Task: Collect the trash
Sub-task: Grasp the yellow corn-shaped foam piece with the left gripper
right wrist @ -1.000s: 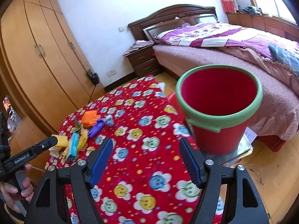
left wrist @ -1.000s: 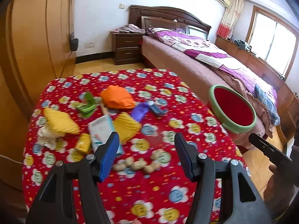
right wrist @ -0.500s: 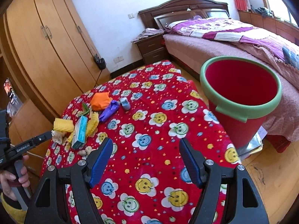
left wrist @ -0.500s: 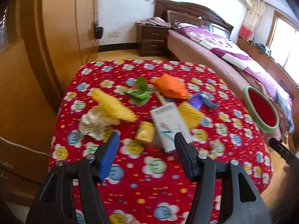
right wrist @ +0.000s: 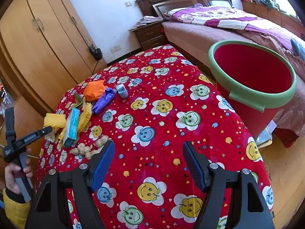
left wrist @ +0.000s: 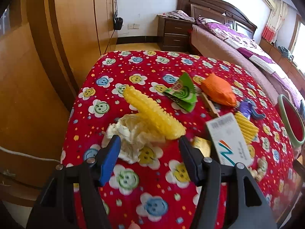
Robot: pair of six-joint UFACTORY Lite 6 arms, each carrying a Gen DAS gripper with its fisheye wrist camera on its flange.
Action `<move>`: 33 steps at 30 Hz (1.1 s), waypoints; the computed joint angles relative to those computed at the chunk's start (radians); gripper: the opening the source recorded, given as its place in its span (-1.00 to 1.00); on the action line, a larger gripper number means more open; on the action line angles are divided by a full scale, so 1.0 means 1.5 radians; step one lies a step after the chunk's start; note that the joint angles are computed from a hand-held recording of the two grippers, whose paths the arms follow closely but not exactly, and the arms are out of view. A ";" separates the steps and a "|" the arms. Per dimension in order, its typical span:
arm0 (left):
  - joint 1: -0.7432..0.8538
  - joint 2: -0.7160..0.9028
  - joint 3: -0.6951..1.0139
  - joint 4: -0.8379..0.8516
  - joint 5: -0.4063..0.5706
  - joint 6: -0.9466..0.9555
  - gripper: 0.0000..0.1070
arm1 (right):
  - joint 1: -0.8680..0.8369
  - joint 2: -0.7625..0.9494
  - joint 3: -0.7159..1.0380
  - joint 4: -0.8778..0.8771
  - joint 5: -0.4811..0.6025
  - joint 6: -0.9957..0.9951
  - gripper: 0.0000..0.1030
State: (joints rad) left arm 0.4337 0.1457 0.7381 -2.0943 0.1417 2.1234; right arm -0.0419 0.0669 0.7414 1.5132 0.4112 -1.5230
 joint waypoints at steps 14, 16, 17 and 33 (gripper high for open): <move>0.037 0.112 0.073 -0.040 0.053 0.003 -0.07 | 0.037 0.055 0.035 -0.005 -0.028 0.017 0.45; 0.047 0.108 0.071 0.004 0.069 -0.034 -0.36 | 0.043 0.057 0.036 -0.003 -0.031 0.016 0.45; 0.051 0.105 0.067 0.021 0.078 -0.049 -0.54 | 0.045 0.057 0.036 -0.003 -0.031 0.016 0.45; 0.060 -0.067 -0.065 0.115 0.170 -0.131 -0.88 | 0.066 0.033 0.023 0.003 -0.029 0.006 0.45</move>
